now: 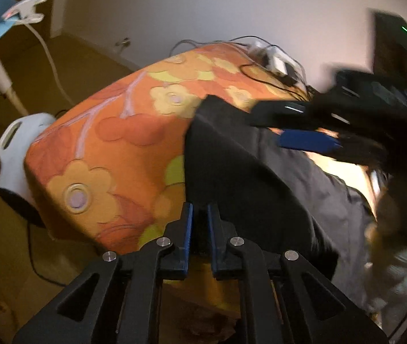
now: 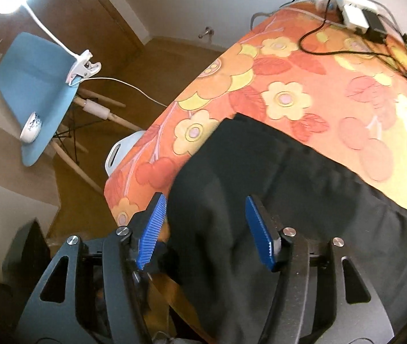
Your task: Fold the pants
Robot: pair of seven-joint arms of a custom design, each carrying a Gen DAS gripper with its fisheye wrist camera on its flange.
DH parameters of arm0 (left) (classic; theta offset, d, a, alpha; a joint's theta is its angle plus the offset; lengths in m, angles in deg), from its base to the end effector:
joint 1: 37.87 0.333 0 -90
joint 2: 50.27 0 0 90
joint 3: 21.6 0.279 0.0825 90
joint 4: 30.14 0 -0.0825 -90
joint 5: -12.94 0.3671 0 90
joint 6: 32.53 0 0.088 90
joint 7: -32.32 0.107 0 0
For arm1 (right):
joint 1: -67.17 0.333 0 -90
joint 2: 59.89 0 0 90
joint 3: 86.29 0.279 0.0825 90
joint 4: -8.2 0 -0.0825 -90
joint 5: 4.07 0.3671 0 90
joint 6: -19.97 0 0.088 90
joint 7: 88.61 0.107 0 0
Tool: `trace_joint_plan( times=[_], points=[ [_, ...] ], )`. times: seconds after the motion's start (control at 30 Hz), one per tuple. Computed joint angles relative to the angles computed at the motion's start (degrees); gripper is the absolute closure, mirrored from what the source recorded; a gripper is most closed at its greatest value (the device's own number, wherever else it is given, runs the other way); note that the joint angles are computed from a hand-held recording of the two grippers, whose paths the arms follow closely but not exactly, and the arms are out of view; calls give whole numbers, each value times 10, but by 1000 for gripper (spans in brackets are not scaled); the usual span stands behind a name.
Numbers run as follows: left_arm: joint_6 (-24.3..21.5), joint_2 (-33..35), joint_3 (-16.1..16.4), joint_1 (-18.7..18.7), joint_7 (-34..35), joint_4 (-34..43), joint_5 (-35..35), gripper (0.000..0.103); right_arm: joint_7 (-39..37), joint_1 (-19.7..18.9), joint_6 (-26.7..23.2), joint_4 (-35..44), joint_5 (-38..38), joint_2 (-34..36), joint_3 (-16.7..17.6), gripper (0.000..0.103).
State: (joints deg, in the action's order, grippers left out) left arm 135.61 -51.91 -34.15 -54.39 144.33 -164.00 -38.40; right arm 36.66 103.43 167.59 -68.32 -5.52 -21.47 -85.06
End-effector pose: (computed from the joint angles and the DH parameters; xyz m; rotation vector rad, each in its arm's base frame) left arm 0.4784 -0.2089 0.3758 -1.9774 2.1153 -1.0813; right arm 0.5874 0.4460 0.3779 -1.8643 1.7776 -0.1232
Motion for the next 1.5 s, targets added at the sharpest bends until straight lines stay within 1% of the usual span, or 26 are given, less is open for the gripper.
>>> trace_joint_plan(
  times=[0.1,0.3,0.37,0.4,0.47,0.5,0.53,0.57,0.6,0.7,0.73,0.77,0.8,0.87,0.9,1.0,1.1,1.2,1.27,1.3,1.33,1.37,1.4,1.43,1.47,1.5],
  points=[
    [-2,0,-2,-3,7,1,-4,96,-18,-9,-44,84,18,56,13,38],
    [-6,-2,0,-3,29,-1,-34,96,-20,-7,-102,196,34,135,10,38],
    [-7,0,1,-2,32,0,-35,96,-15,-9,-111,212,40,149,9,38],
    [-8,0,1,-1,35,0,-40,96,-14,-8,-95,197,40,142,7,38],
    [-10,0,1,0,41,1,-47,96,-18,-7,-100,208,39,149,5,39],
    [-10,0,2,1,43,1,-47,96,-15,-5,-107,215,35,152,1,50],
    [-10,-1,1,2,44,0,-48,96,-10,2,-120,229,24,158,-8,58],
    [-8,-1,0,1,42,0,-48,96,-10,7,-132,242,14,165,-14,74],
    [-10,-1,0,1,43,0,-50,96,-12,7,-135,245,12,167,-13,85],
    [-9,-2,0,2,31,-1,-41,95,-6,4,-109,202,8,145,-14,96],
    [-4,-3,0,3,19,-3,-29,95,-8,-1,-91,178,13,133,-10,96],
    [3,-4,-1,3,5,-6,-14,91,-8,-6,-74,154,19,120,-6,97],
    [9,-4,0,3,-6,-8,-4,86,-8,-8,-64,139,21,113,-4,97],
    [21,-1,1,2,-17,-6,-3,60,-11,-16,-41,110,32,99,2,97],
    [24,3,2,2,-17,-3,-13,58,-14,-20,-30,98,38,93,6,97],
    [12,20,1,7,19,23,-75,57,-21,-27,-22,98,54,96,14,97],
    [8,48,-7,21,28,56,-83,57,-32,-37,0,76,75,87,24,97],
    [4,75,-23,42,45,86,-98,57,-61,-59,34,44,111,74,47,97],
    [-8,86,-34,58,76,98,-129,56,-81,-74,55,28,139,69,62,97],
    [-10,90,-42,65,106,105,-158,55,-97,-87,71,17,160,65,75,94],
    [-19,90,-46,72,130,108,-183,50,-106,-94,83,10,177,63,83,94],
    [-29,87,-47,76,148,106,-203,49,-121,-105,96,2,197,61,96,89],
    [-43,87,-46,79,163,109,-225,49,-146,-123,111,-6,224,60,117,79],
    [-49,86,-45,79,171,110,-241,49,-160,-128,122,-14,239,56,123,74],
    [-59,85,-42,79,177,110,-256,49,-165,-127,126,-16,246,53,120,66],
    [-74,84,-39,81,183,111,-273,49,-172,-127,126,-16,253,52,119,61]
  ],
)
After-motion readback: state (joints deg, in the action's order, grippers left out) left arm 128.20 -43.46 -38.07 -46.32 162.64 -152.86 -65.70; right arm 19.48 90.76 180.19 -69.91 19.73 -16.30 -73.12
